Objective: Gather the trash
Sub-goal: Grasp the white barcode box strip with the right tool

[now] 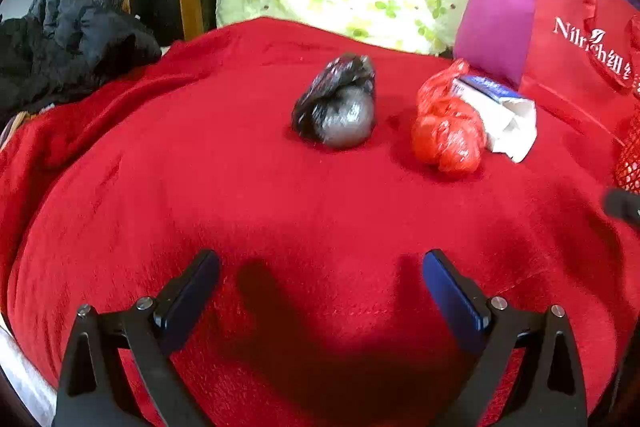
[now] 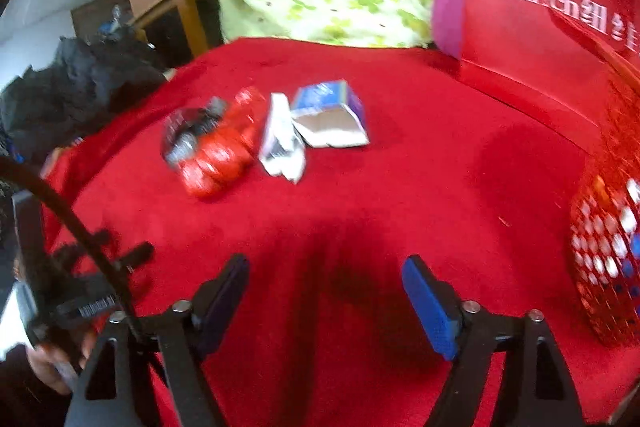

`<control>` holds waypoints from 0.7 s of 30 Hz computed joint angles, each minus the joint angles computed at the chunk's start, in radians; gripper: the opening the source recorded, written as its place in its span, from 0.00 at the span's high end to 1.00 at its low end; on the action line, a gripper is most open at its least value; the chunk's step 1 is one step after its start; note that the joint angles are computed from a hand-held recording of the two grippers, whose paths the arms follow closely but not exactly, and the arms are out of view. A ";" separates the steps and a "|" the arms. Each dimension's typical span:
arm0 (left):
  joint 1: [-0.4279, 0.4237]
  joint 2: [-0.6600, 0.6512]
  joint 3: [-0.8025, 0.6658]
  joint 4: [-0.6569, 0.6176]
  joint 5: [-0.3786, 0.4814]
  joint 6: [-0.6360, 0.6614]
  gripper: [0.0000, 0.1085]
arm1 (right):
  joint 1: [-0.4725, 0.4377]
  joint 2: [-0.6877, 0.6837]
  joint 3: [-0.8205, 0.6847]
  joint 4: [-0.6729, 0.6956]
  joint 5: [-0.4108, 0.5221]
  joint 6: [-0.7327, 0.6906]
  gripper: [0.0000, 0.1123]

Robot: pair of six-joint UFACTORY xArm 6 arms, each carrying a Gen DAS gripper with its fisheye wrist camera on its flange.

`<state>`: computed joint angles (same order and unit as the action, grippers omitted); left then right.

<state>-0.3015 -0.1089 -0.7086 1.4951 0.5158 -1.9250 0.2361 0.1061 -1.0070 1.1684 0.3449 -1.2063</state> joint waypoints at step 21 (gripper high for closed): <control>0.054 -0.025 0.014 0.033 -0.089 -0.049 0.07 | 0.056 0.372 -0.462 -0.244 0.114 0.416 0.74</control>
